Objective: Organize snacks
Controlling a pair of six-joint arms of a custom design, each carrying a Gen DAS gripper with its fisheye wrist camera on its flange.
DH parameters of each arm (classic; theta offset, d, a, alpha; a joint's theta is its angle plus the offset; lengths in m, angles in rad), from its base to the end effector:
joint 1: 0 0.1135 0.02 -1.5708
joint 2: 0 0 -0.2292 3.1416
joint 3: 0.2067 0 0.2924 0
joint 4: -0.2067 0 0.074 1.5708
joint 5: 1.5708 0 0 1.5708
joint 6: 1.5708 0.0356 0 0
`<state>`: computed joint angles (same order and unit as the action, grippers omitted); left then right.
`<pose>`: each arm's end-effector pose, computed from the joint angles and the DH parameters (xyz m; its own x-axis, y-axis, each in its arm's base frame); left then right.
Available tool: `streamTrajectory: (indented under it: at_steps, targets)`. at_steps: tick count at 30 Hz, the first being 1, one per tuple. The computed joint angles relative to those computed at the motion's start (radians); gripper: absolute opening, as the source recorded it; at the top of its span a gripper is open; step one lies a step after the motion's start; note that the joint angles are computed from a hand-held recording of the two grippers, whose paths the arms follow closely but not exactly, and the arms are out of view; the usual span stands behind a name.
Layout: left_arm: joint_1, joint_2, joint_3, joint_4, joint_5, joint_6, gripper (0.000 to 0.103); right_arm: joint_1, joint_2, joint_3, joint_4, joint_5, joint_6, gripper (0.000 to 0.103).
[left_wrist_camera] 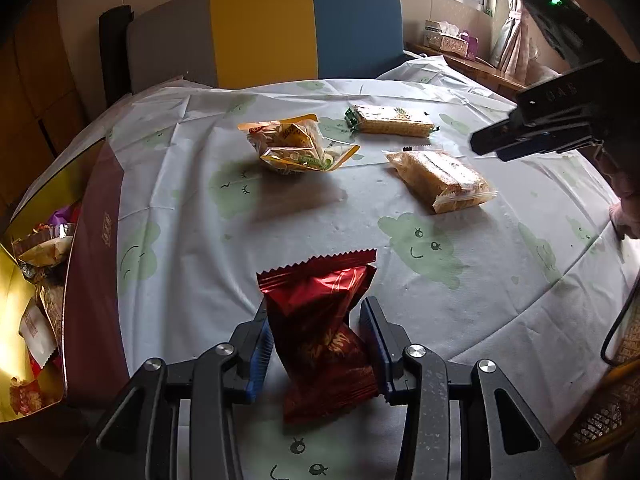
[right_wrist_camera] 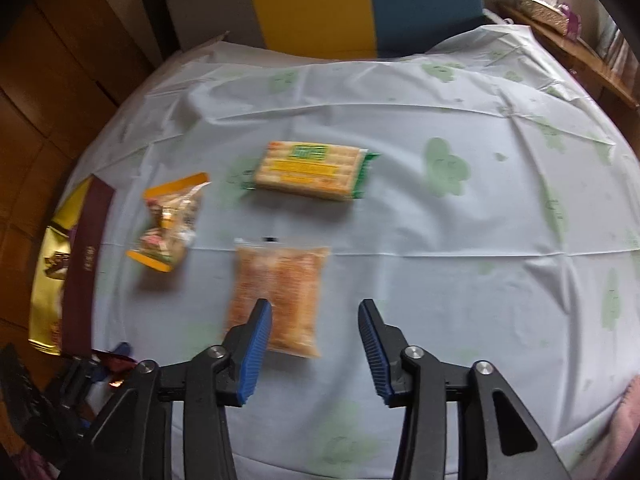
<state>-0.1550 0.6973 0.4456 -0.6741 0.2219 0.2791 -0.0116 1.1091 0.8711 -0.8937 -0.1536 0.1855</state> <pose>0.1981 -0.0389 0.1606 -0.6815 0.3785 -0.6264 0.4880 0.8729 -0.0034 0.2566 0.0025 0.2107 -0.8994 0.1927 -0.3923 0.1143 0.9700 0.2145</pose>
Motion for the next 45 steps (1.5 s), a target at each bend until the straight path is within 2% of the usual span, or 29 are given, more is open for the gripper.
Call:
streamTrajectory:
  at_steps: [1,3,4,8,10,11,12,14,16,19,31,45]
  targets:
    - [0.003,-0.001,-0.001,-0.001,0.005,-0.002,0.044,0.024,0.019,0.008,0.006,0.008,0.016,0.051]
    - [0.006,-0.003,-0.002,0.000,0.009,-0.001,0.044,0.058,0.065,0.026,0.015,0.023,0.036,0.073]
    - [0.008,-0.004,-0.003,0.002,0.013,-0.001,0.044,0.077,0.095,0.037,0.025,0.032,0.047,0.073]
    - [0.017,-0.004,-0.007,0.007,0.025,-0.003,0.044,0.121,0.175,0.061,0.070,0.085,0.070,0.073]
    - [0.009,-0.016,-0.015,0.010,0.016,-0.007,0.044,0.119,0.206,0.057,0.104,0.074,0.079,0.073]
    - [0.009,-0.020,-0.018,0.012,0.015,-0.007,0.044,0.128,0.230,0.056,0.113,0.086,0.071,0.068]
    - [0.008,-0.023,-0.020,0.013,0.015,-0.008,0.044,0.160,0.231,0.048,0.124,0.147,0.056,0.062]
    - [0.008,-0.029,-0.025,0.016,0.014,-0.013,0.044,0.213,0.227,0.041,0.131,0.227,0.034,0.062]
    - [0.002,-0.038,-0.031,0.017,0.005,-0.018,0.044,0.236,0.222,0.030,0.143,0.258,0.028,0.062]
    - [0.001,-0.041,-0.033,0.020,0.005,-0.021,0.044,0.226,0.219,0.028,0.143,0.232,0.035,0.062]
    - [-0.003,-0.054,-0.041,0.021,-0.003,-0.031,0.044,0.298,0.183,-0.007,0.149,0.317,0.047,0.062]
    - [-0.006,-0.060,-0.045,0.022,-0.010,-0.035,0.044,0.298,0.208,0.020,0.139,0.319,0.042,0.062]
